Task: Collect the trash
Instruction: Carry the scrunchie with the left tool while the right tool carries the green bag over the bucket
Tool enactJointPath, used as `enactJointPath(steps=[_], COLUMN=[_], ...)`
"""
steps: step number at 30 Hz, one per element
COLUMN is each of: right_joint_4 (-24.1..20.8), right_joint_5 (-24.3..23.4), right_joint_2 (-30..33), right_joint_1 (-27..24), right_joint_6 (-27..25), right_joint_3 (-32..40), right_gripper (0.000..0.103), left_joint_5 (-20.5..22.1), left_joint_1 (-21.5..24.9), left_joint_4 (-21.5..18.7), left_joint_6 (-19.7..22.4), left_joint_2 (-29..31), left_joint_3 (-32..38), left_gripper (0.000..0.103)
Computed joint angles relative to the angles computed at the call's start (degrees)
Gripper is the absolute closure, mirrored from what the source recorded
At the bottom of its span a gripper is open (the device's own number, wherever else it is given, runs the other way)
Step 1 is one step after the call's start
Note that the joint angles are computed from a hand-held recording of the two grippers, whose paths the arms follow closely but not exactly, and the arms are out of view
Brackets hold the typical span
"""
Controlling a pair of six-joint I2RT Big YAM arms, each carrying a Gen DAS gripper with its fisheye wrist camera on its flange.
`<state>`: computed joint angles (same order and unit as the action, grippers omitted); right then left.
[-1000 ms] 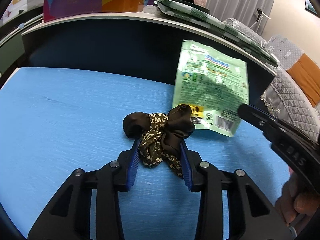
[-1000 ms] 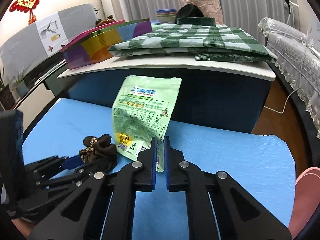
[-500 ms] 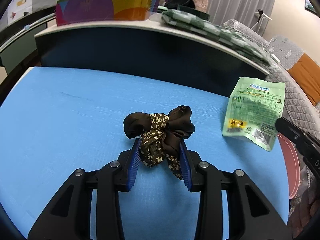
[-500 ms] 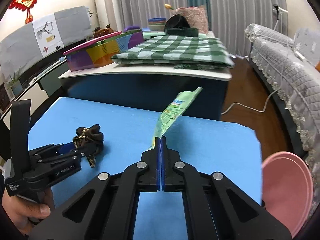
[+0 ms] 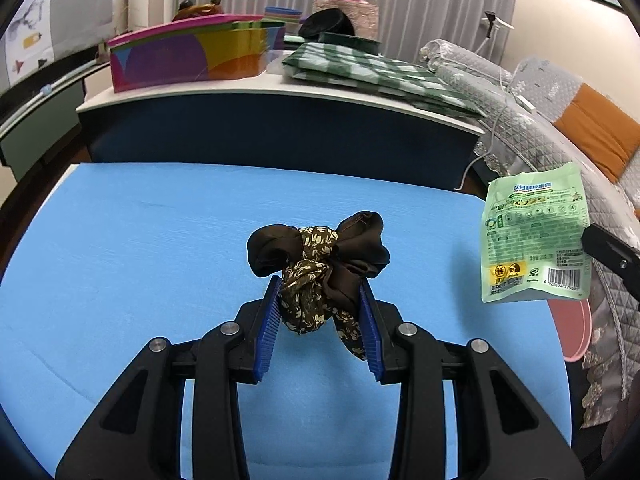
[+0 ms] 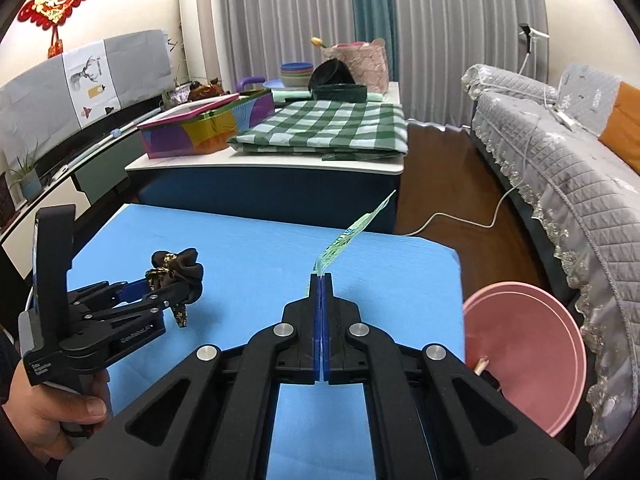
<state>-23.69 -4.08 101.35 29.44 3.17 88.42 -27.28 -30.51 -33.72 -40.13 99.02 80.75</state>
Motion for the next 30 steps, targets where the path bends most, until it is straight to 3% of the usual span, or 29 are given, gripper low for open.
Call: enactJointPath(steps=[11,30], right_joint_4=[3.18,5.89], right_joint_5=[3.24,3.8], right_joint_2=[-5.4,-9.89], right_joint_1=[-1.2,-5.55], right_joint_6=[-1.95,-0.66], right_joint_3=[-7.82,-12.62], right_gripper=[0.103,0.103], left_joint_5=[-2.32,-3.03], left_joint_1=[-3.4,-7.44], left_joint_4=[-0.53,1.26], left_joint_6=[1.8,6.3], left_joint_2=[0.74,4.13], left_joint_3=[1.6,6.47], left_gripper=[0.067,0.067])
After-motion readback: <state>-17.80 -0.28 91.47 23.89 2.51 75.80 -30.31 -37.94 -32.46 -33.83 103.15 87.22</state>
